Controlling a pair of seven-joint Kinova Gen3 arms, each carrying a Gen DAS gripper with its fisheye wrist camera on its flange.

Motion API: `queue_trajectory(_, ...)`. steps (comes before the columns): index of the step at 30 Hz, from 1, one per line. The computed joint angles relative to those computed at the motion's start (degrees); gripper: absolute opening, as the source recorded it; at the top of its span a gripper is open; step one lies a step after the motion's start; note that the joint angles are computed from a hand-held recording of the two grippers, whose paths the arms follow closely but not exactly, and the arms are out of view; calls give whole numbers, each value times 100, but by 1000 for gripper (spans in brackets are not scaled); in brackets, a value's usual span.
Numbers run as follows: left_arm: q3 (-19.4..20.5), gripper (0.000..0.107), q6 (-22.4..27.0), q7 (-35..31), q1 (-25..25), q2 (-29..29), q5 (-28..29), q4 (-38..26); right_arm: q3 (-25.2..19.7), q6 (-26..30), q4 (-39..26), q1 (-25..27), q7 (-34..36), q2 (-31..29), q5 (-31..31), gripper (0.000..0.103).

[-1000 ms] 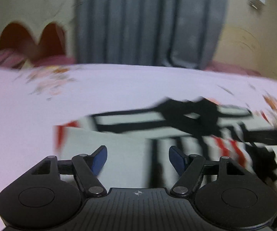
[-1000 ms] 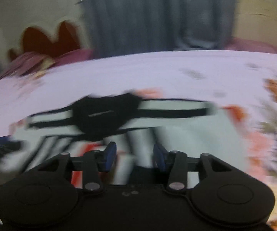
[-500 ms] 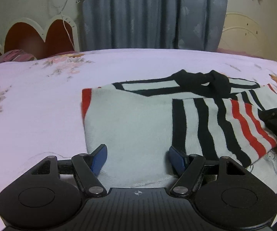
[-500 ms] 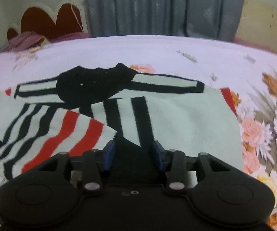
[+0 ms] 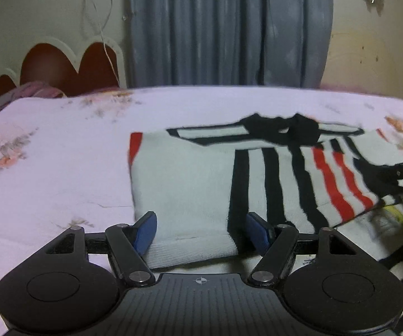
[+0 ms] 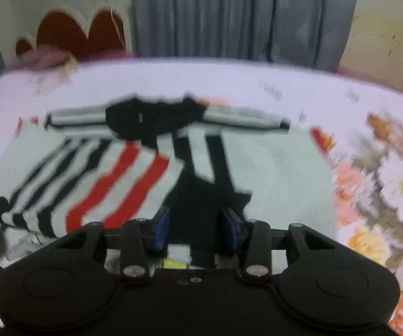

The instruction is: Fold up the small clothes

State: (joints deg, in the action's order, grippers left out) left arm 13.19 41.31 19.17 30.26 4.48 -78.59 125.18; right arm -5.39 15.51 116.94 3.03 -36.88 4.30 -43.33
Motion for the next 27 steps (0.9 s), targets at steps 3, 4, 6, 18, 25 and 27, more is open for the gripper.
queue_trajectory(3, -61, 70, -96, -127, 22, 117, 24, 73, 610, 8, -38, -573, -561, 171, 699, 43)
queue_trajectory(4, -18, 70, -20, -194, 29, 198, -20, 47, 641, 65, -73, -570, -793, 250, 839, 43)
queue_trajectory(6, -38, 70, 38, -329, 71, 266, 36, -29, 388, 215, -175, -248, -1166, 297, 914, 43)
queue_trajectory(18, -62, 70, 533, -288, 416, 457, 267, -229, -374, 180, -162, 544, -734, 340, 741, 44)
queue_trajectory(25, -100, 72, 790, -751, 538, 574, 617, -479, -184, 423, -294, 457, -450, 392, 643, 47)
queue_trajectory(27, -115, 72, 871, -872, 579, 605, 734, -560, -75, 574, -400, 368, -612, 416, 823, 47)
